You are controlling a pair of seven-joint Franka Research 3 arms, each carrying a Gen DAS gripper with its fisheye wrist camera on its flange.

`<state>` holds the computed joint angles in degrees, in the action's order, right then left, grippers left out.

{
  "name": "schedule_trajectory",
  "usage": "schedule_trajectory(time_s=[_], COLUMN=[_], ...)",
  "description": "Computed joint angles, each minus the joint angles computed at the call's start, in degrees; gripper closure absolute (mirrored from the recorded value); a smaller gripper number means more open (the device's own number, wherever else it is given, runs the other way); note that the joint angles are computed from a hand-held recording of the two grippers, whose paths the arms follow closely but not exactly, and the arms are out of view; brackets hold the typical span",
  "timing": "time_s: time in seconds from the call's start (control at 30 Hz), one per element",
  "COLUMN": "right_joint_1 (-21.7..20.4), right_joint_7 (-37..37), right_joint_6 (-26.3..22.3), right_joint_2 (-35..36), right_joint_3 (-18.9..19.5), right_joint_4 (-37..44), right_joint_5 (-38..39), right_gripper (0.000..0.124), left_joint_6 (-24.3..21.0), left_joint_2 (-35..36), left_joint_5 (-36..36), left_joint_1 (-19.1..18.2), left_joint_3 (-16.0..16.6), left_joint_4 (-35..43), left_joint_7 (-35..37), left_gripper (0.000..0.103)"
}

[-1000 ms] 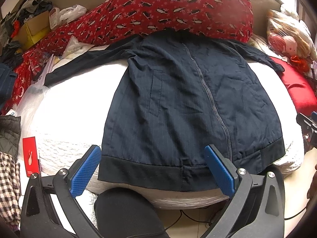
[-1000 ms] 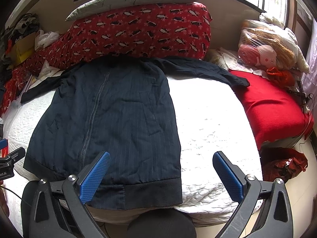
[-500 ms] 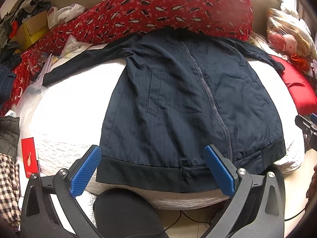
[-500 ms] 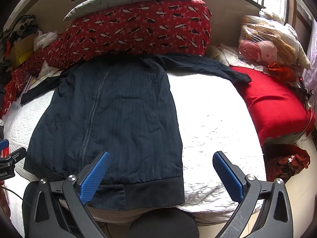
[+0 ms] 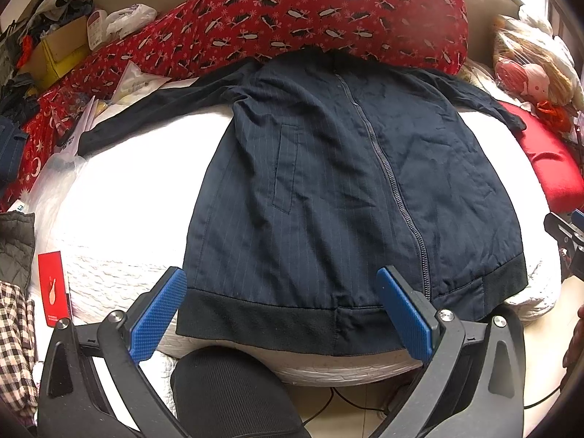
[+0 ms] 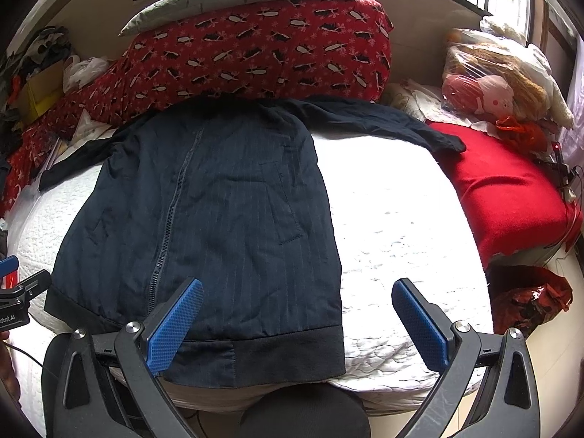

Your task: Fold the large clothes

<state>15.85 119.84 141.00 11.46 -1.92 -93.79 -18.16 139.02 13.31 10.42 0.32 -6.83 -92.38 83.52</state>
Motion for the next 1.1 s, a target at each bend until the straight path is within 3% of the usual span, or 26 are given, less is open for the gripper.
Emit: schedule_trajectory(time_s=[0.57,0.77,1.0,1.1], right_joint_1=[0.2,-1.1,-4.5,-7.1], right_joint_7=[-1.1,-0.6,-3.0,-7.5], right_joint_6=[-0.4,-3.3,-8.6,-12.0], right_joint_2=[0.6,2.4,6.9,10.4], right_joint_3=[0.2,-0.6,-0.7,0.8], right_joint_4=[0.9,1.9,4.1,6.9], right_joint_5=[0.7,4.3,13.3,21.4], right_gripper=[0.021,0.021,0.021,0.023], left_joint_6=[-0.9,-6.9,-23.4,-25.9], left_joint_2=[0.3,4.4,15.8,18.4], left_joint_5=[0.1,-2.6,-10.1,-11.3], left_joint_1=[-0.1,2.0,7.4,8.2], left_joint_3=[-0.1,1.0,1.0,0.3], left_joint_4=[0.5,6.9,21.9,23.8], left_joint_7=[0.3,-0.5,-2.6,-2.5], left_gripper=[0.0,0.0,0.0,0.0])
